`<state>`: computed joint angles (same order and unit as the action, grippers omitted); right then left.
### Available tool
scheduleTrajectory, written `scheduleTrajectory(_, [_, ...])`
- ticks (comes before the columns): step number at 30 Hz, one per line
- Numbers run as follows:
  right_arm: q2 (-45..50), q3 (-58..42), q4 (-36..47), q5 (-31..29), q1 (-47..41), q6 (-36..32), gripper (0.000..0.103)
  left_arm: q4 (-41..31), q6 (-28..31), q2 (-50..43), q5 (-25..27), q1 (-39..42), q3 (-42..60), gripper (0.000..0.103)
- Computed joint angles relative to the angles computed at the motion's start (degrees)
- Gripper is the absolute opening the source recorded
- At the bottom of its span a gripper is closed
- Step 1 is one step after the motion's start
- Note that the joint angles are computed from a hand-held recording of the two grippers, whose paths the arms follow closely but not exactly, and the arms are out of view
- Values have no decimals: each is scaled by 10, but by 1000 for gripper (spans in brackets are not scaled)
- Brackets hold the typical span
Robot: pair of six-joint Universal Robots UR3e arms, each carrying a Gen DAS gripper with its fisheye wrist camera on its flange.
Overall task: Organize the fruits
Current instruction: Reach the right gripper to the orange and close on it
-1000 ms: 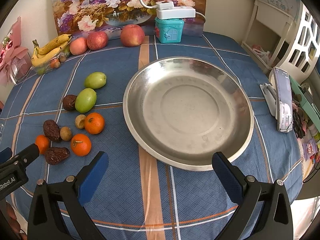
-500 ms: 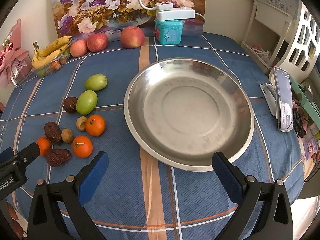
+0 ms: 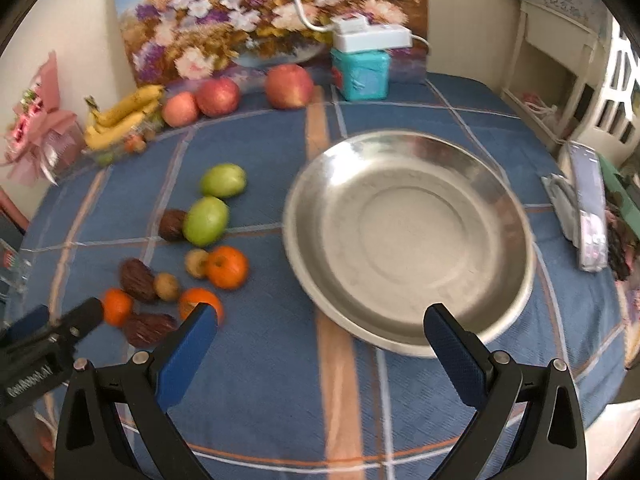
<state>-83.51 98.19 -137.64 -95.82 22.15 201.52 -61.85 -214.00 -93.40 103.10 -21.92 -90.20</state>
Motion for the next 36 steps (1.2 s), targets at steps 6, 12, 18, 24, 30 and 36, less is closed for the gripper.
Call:
scheduleTrajectory(6, [42, -45, -15, 69, -1, 3, 87, 10, -11, 17, -42, 41, -36, 98])
scheduleTrajectory(12, [98, -99, 13, 102, 3, 18, 75, 19, -8, 15, -92, 78, -56, 90])
scheduleTrajectory(18, [153, -151, 57, 137, 5, 25, 64, 34, -2, 3, -136, 109, -69, 85])
scheduleTrajectory(24, [192, -193, 85, 136, 17, 24, 57, 42, 6, -12, -167, 121, -71, 76])
scheduleTrajectory(30, [224, -225, 102, 130, 29, 17, 48, 47, 7, -24, -184, 126, -68, 57])
scheduleTrajectory(36, [235, -238, 106, 125, 34, 12, 38, 57, 9, -26, -197, 128, -71, 42])
